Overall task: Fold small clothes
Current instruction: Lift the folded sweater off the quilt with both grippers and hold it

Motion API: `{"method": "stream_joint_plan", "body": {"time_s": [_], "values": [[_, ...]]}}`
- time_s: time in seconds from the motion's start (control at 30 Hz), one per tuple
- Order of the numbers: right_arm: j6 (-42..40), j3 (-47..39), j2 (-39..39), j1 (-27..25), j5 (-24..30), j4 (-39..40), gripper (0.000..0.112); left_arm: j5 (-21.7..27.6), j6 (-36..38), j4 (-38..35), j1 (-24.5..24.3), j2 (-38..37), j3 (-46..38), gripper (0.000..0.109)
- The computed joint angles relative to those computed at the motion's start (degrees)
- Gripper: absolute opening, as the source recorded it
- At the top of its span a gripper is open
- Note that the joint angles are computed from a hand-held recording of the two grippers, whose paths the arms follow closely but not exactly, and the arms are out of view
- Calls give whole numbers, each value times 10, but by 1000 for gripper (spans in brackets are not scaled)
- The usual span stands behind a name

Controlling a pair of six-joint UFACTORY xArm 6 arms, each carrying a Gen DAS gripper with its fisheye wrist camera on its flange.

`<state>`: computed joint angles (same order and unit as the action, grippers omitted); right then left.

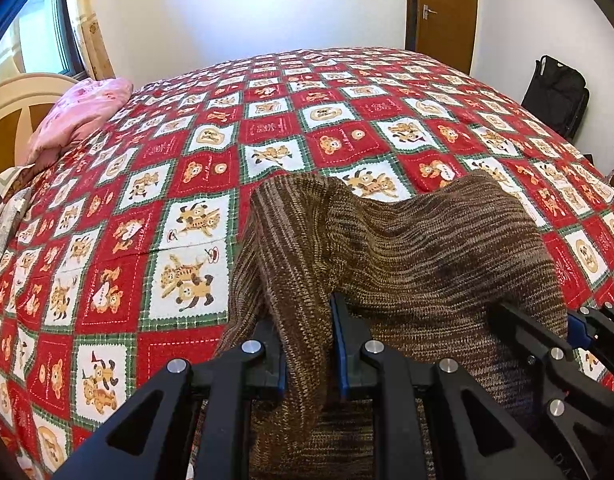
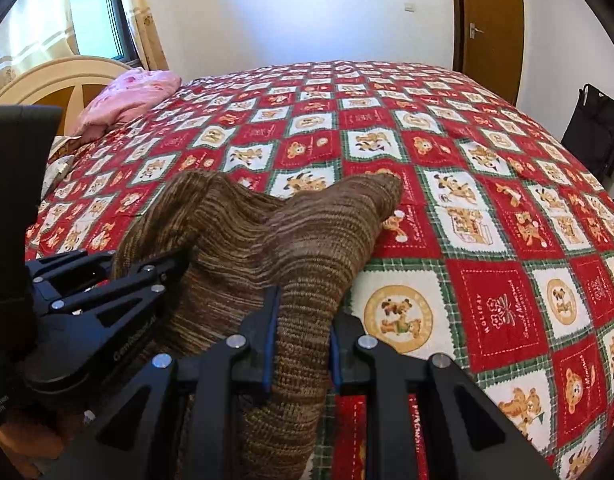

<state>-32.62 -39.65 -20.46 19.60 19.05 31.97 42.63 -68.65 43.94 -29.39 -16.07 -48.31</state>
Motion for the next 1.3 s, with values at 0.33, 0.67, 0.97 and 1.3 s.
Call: {"method": "stream_joint_plan", "body": {"time_s": [0.33, 0.67, 0.97, 1.3], "values": [[1, 5, -17, -16, 2, -17, 23, 10, 1, -1, -17, 14, -25, 18], [-32, -3, -28, -63, 8, -7, 23, 15, 1, 5, -49, 68, -91, 18], [-60, -14, -27, -113, 10, 18, 23, 15, 12, 13, -76, 127, -169, 18], [-109, -45, 1, -177, -1, 54, 23, -3, 19, 24, -97, 222, -281, 18]]}}
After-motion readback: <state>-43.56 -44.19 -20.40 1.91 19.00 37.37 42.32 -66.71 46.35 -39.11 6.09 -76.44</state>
